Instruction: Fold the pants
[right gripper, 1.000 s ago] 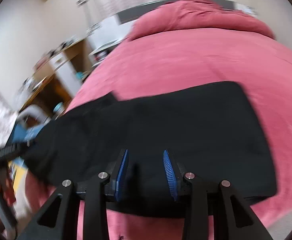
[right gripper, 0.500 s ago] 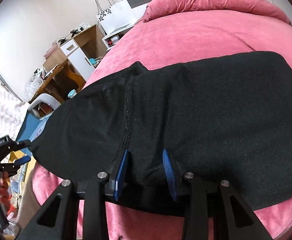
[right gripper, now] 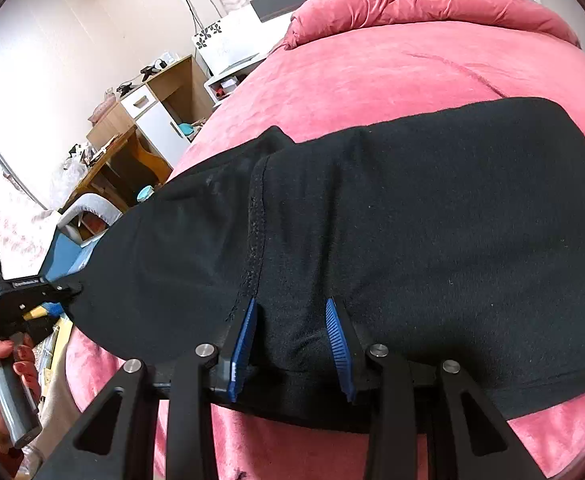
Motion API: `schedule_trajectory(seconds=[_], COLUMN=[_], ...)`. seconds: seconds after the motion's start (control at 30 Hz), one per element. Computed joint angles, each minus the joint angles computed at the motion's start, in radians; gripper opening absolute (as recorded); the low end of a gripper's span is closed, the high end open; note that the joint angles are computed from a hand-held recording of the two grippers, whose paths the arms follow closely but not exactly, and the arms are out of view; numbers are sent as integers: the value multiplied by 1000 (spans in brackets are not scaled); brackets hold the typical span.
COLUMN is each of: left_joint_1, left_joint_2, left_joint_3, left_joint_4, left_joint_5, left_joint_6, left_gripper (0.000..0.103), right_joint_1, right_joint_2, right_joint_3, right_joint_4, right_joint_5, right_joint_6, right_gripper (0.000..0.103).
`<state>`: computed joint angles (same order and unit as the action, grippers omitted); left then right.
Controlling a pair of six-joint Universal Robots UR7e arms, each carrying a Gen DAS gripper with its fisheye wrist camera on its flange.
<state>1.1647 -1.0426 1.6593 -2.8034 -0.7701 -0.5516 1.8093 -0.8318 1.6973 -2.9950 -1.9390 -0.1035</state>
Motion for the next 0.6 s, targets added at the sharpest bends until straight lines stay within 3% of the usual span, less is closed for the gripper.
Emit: schedule_trajectory(seconds=[0.1,0.27,0.47,0.6], left_joint_1=[-29,-73,-115,-143], left_joint_2=[8,30,75,111], left_joint_3=[3,-23,-101,-154], left_joint_4=[-141,-271,-269,-207], left_joint_5=[-24,-158,-402,-571], left_joint_6=[158,337,478,576], left_gripper=[14,14,14,14], right_joint_1=[-6,-20,-36,-72], right_joint_2=[-6,-19,-54,-118], right_joint_3=[6,16,10,41], right_joint_4=[-4,-4,67,65], right_joint_5=[12,38,85,173], right_joint_6=[0,9,65,172], right_gripper=[37,37,37,50])
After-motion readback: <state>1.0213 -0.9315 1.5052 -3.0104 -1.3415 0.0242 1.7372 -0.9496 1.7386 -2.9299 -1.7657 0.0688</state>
